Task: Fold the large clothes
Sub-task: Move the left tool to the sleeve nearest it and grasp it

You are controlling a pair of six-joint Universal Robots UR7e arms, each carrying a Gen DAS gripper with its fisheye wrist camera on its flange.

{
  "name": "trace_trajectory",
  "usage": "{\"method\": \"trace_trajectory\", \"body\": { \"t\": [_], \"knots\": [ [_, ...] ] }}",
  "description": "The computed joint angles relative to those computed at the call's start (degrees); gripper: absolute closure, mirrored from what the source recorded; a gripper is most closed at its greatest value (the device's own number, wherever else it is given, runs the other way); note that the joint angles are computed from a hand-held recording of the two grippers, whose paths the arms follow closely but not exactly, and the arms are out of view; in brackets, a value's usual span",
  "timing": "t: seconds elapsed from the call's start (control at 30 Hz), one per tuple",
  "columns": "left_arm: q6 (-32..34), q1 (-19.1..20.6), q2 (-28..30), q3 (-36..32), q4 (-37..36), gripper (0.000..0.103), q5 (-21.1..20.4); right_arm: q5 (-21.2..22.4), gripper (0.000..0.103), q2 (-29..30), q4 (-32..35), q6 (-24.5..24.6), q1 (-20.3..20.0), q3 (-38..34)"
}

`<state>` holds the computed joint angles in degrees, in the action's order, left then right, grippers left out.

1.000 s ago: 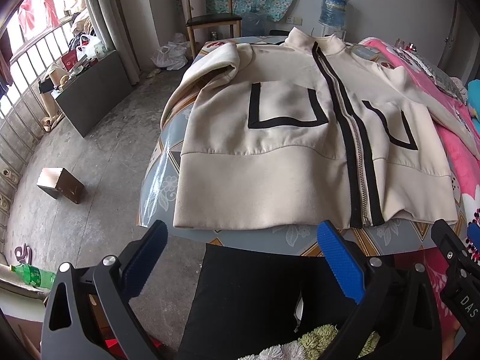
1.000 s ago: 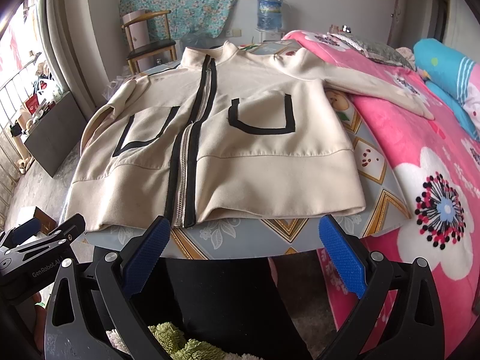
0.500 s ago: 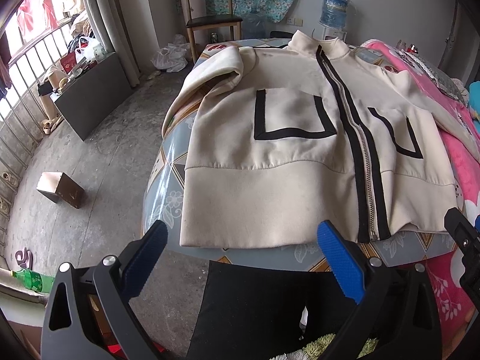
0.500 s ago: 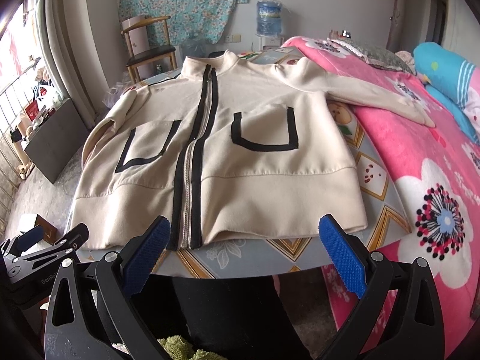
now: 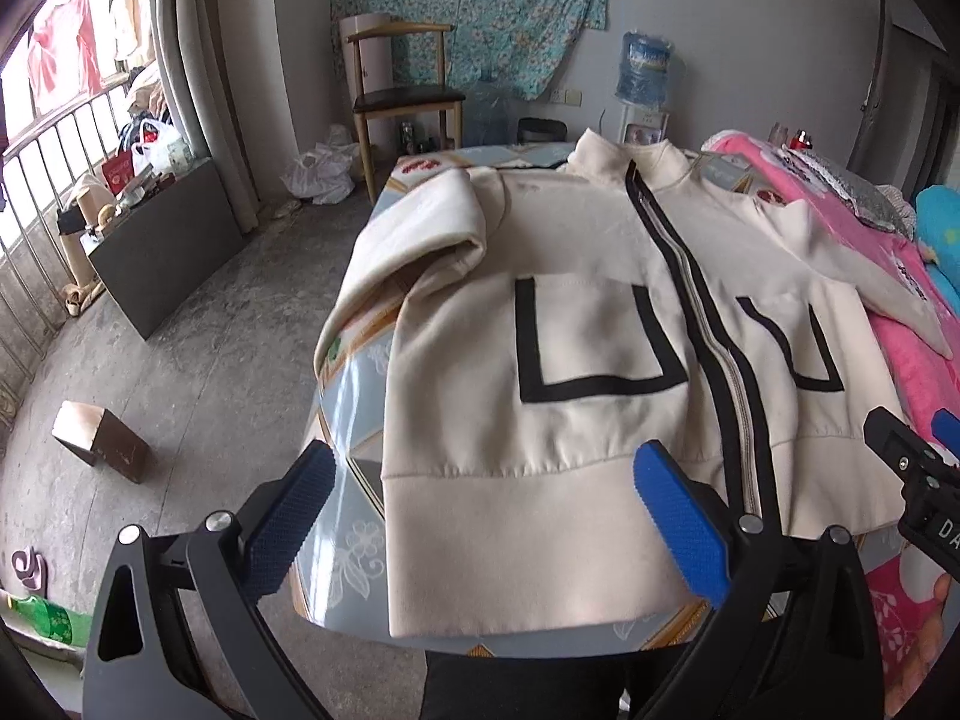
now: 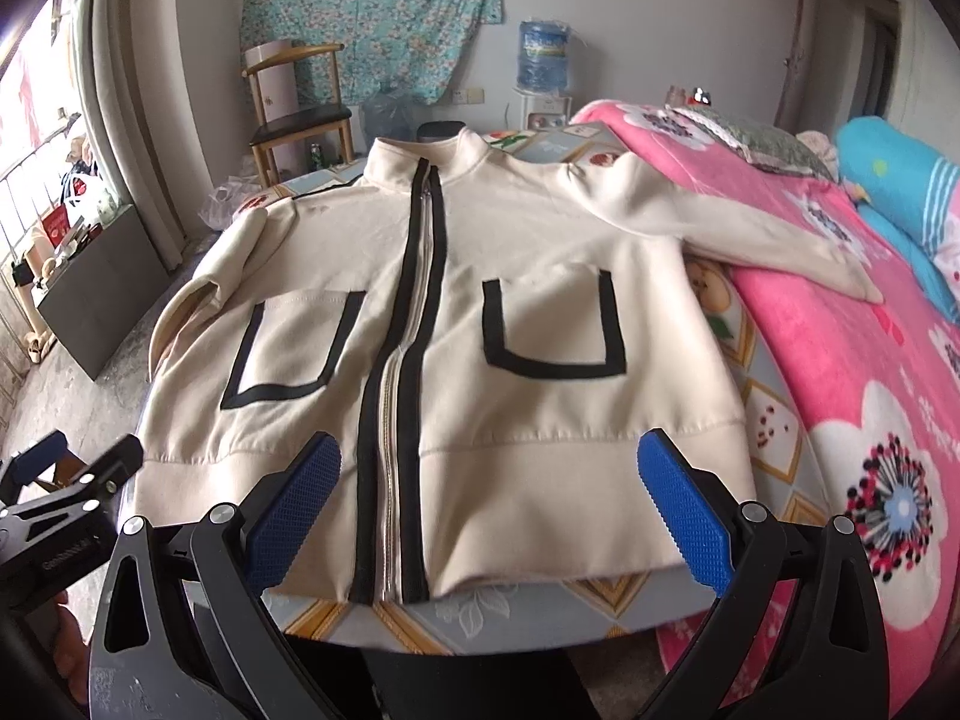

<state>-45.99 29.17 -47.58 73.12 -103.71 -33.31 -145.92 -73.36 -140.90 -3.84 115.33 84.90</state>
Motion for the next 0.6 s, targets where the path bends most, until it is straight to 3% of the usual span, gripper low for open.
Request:
{"method": "trace_trajectory", "body": {
  "t": [0.07,0.2,0.4,0.6],
  "knots": [
    [1.80,0.09,0.38,-0.51,-0.75,0.005,1.46,0.35,0.007,1.09,-2.09,-2.75,-0.34,-1.02],
    [5.20,1.17,0.27,-0.93,-6.04,0.005,-2.19,2.64,0.007,2.78,-4.15,-6.46,-1.18,-3.11],
    [5.79,1.98,0.17,-0.64,-11.62,0.005,-4.18,5.93,0.007,5.22,-5.24,-11.39,-2.36,-6.03],
    [5.20,2.31,-0.81,1.62,-16.67,0.005,-1.64,9.05,0.007,6.57,-5.12,-14.36,-3.54,-7.41]
  ]
}}
